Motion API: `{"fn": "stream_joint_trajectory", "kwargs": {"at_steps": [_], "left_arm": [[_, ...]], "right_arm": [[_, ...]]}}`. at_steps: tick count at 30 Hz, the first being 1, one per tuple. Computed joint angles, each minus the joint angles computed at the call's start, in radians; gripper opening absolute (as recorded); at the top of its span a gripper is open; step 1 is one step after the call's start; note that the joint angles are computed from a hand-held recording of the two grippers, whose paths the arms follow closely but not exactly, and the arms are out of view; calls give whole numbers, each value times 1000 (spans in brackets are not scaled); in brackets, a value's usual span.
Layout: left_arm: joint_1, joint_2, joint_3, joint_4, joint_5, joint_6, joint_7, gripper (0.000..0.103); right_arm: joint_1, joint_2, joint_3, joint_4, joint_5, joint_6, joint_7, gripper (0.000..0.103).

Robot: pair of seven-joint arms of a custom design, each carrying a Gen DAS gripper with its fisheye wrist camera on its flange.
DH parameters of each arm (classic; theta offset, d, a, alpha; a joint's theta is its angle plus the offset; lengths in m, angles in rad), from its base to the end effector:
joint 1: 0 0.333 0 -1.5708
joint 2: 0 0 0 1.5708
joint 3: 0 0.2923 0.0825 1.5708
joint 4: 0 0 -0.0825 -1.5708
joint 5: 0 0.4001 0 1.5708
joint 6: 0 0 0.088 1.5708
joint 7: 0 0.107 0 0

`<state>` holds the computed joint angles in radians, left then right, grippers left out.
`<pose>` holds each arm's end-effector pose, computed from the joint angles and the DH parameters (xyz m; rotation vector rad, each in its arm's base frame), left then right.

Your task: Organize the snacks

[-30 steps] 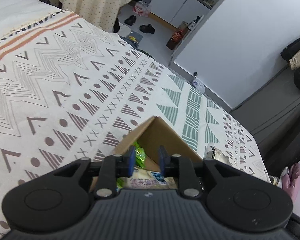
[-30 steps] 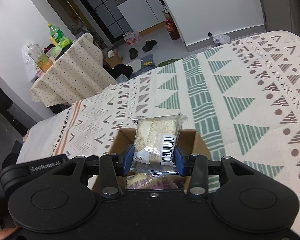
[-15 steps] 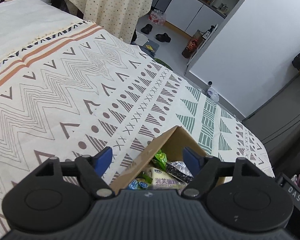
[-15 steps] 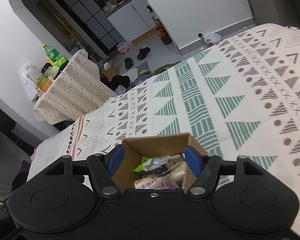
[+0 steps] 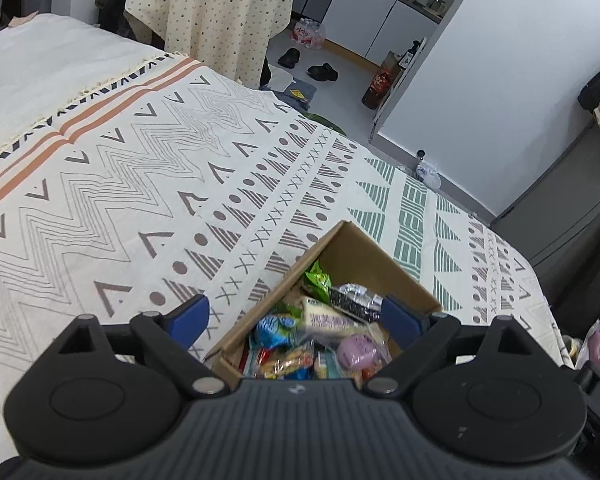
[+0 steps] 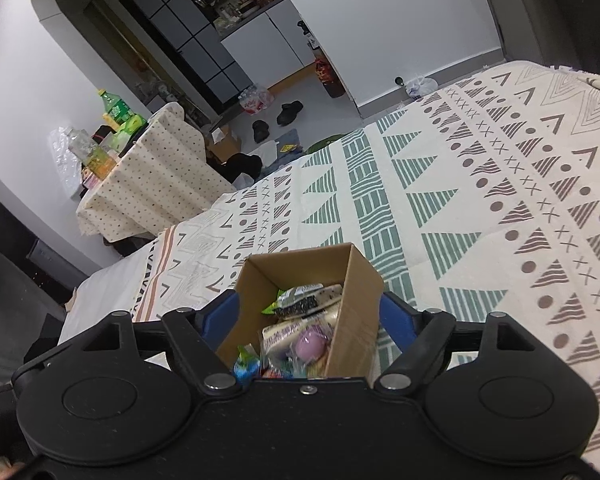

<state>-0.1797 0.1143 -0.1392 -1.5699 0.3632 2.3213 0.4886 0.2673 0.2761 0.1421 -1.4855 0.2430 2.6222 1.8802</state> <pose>0.6269 -0.1948 0.6188 -2.3464 1.2254 -0.8316 0.6546 0.2628 0.5946 -1.5325 1.6589 -0.1662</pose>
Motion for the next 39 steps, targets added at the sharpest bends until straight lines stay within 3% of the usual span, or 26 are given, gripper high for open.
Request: {"fn": "stream_joint_trajectory", "kwargs": {"at_steps": [8,11,20,27,39], "left_arm": [[-21,-51,-27,-35,29,-41,-3,96],[-27,-73,-39,-56,52,-43,-7,102],[-42,-125,-76,-101,58,-31,15,103],[-46,-174,-102,-145,58,-29,27,103],[-39,-278,-135,-215,-6,-22,161,103]], "right_arm": [[-9,-129,-6,-157,48,47,-58,85],[-5,-179,-17,-219,60,70,-69,90],[17,-319,-61,-373,36,125,-60,103],[37,-420,-90,-476,-2,151,-45,103],[38,-582,-100,-614,-165,136,91,103]]}}
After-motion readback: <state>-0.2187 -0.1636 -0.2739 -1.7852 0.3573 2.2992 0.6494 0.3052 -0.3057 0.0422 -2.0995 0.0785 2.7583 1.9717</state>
